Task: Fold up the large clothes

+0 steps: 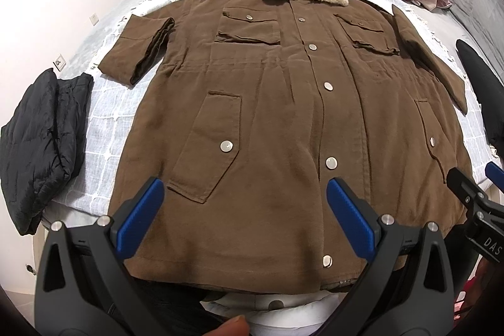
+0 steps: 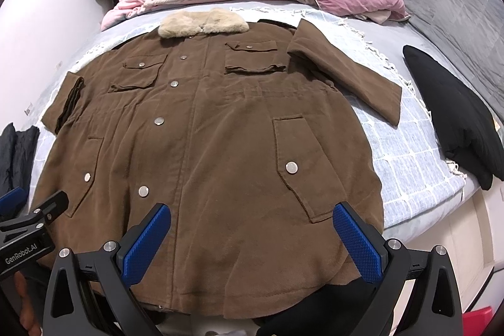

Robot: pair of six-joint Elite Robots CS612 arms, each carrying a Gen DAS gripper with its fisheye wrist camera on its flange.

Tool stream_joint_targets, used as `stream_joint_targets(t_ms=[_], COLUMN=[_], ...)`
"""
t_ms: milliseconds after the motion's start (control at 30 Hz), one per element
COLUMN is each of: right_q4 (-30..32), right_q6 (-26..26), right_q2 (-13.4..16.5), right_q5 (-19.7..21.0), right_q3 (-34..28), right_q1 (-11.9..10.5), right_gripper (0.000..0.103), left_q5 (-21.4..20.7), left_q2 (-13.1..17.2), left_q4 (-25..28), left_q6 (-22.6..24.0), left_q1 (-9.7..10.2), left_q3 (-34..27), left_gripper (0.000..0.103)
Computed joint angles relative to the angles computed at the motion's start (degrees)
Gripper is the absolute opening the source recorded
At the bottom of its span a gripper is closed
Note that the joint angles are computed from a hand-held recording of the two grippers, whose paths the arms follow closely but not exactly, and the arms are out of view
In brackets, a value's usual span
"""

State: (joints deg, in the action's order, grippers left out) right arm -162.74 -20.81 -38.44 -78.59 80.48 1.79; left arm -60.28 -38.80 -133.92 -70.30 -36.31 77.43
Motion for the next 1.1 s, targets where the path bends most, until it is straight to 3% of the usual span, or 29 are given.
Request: stream_joint_targets(t_ms=[300,600,733,867,933,1100], right_q4=[-0.38,-0.58,-0.22,0.27,0.65,7.13], right_q6=[-0.29,-1.06,-1.73,-1.65,-0.42,4.33], right_q2=[0.14,0.89,1.74,3.18,4.21,7.86], right_q5=[-0.35,-0.18,0.41,-0.2,-0.06,6.87], right_q3=[-0.4,-1.78,-3.44,-6.44,-8.64,-17.02], right_q1=[0.28,0.37,-0.04,-1.0,-1.92,-5.38], right_gripper=[0.103,0.103,0.103,0.103,0.103,0.103], left_q5=[-0.41,-0.42,-0.92,-1.03,0.88,1.87], left_q2=[-0.2,-0.32,-0.46,-0.84,-0.88,-0.63], left_q4=[-1.68,-1.37,-3.77,-6.94,-7.02,-9.88], left_q6=[0.04,-3.3,-2.74,-1.06,-0.16,4.47], left_q1=[0.3,1.2,1.95,2.47,2.37,2.59], left_q3=[0.7,1.03,1.84,3.15,3.33,3.63], left_gripper=[0.103,0.103,0.103,0.103,0.103,0.103])
